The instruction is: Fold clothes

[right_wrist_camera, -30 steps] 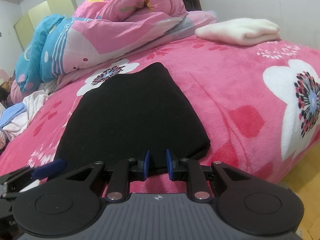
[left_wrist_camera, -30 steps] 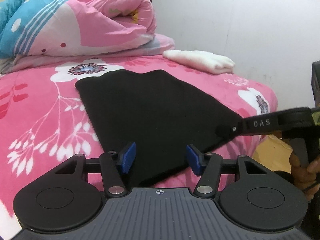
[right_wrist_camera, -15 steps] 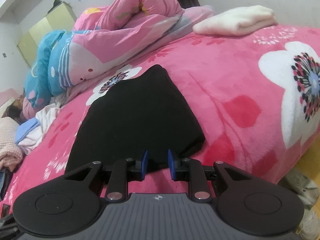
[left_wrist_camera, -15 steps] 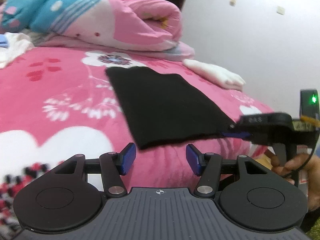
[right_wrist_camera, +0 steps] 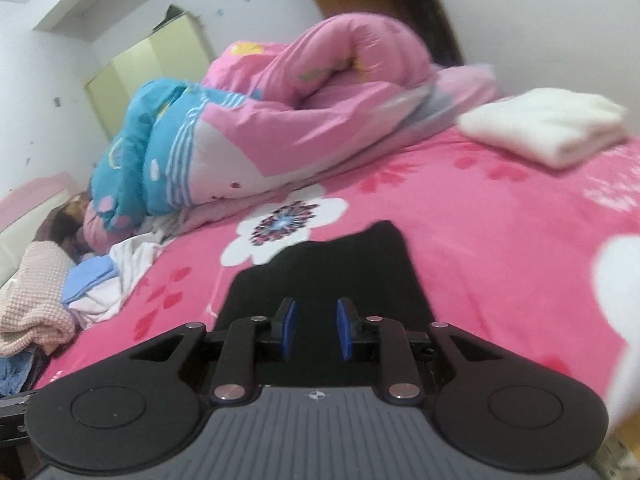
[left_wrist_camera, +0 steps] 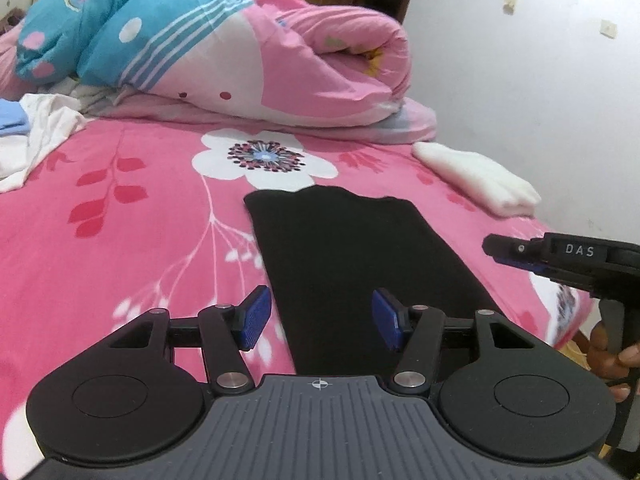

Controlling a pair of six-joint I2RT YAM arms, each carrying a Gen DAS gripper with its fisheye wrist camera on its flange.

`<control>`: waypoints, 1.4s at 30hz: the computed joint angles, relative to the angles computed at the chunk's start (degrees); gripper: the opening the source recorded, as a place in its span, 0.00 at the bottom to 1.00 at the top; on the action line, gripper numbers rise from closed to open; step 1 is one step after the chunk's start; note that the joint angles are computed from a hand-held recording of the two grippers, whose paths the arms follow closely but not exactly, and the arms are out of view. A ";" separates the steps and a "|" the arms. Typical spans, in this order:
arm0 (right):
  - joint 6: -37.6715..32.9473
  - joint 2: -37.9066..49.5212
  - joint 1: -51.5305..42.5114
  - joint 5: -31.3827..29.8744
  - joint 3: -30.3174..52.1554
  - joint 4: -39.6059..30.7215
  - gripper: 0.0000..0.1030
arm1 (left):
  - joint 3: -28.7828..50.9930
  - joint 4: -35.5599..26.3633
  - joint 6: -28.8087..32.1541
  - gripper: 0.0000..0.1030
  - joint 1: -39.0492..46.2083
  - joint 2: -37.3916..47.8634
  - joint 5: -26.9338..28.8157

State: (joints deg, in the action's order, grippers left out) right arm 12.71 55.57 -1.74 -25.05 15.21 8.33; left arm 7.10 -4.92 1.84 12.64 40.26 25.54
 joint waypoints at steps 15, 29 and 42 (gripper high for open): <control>3.81 53.30 3.56 -0.48 36.76 7.48 0.21 | 13.52 21.11 -3.73 0.59 -6.94 43.55 -10.02; 5.90 52.25 -9.80 -10.41 36.92 2.09 0.33 | 14.04 20.69 -3.70 0.65 -12.58 43.70 -18.05; 1.43 58.88 -12.11 -20.89 43.20 -9.47 0.58 | 13.76 21.21 -4.46 0.68 -14.85 43.88 -21.41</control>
State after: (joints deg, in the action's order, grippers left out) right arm 14.14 114.45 -13.85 -45.94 58.41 -1.14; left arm 20.87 16.29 -2.61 -2.20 84.14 4.14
